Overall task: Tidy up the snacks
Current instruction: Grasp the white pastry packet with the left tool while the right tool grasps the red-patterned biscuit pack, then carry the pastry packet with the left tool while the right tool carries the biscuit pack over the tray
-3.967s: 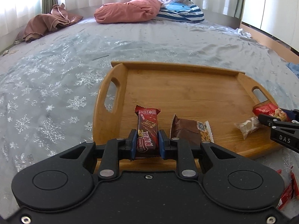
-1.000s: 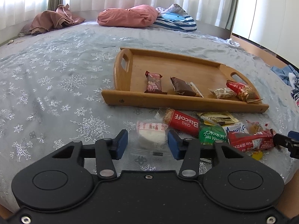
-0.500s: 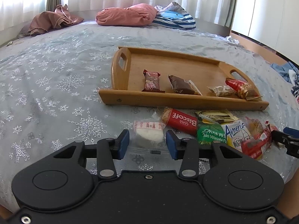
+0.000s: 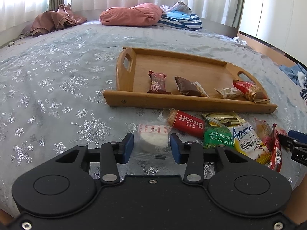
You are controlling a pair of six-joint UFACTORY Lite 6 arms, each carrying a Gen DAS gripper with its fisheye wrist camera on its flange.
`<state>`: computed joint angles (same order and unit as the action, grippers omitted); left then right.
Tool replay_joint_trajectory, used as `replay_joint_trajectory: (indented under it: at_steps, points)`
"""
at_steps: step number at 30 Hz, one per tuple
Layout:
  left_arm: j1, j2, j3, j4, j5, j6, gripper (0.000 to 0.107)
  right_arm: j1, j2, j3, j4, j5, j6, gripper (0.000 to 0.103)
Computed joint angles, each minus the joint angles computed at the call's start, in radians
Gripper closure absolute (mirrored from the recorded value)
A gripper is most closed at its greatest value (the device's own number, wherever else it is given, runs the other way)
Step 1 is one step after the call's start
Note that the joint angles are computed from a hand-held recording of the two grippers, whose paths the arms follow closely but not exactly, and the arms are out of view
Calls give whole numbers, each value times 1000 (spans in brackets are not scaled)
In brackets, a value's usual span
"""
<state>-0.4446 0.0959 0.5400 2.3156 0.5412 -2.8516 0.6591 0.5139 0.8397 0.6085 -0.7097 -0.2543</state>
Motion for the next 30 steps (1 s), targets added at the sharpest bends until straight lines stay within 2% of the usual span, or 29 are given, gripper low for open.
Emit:
replay_joint_trajectory:
  at_steps: [4,6,10,16,30]
  points:
    - [8,-8,-6,10,-4,-11,68,5,19,27,38,8,-37,51]
    - [10,-14,-9,8,-4,-8,69,5,32,48,74,14,-64,59]
    - [9,-32,-16,-3,0,2,69,-16,34,67,79,36,-67,64]
    - [11,-57,-21,-25,1,27,70,-40,38,92,113,59,-89,64]
    - [-4,-112,-70,-74,28,64,70,-53,-41,20,141,33,-110,64]
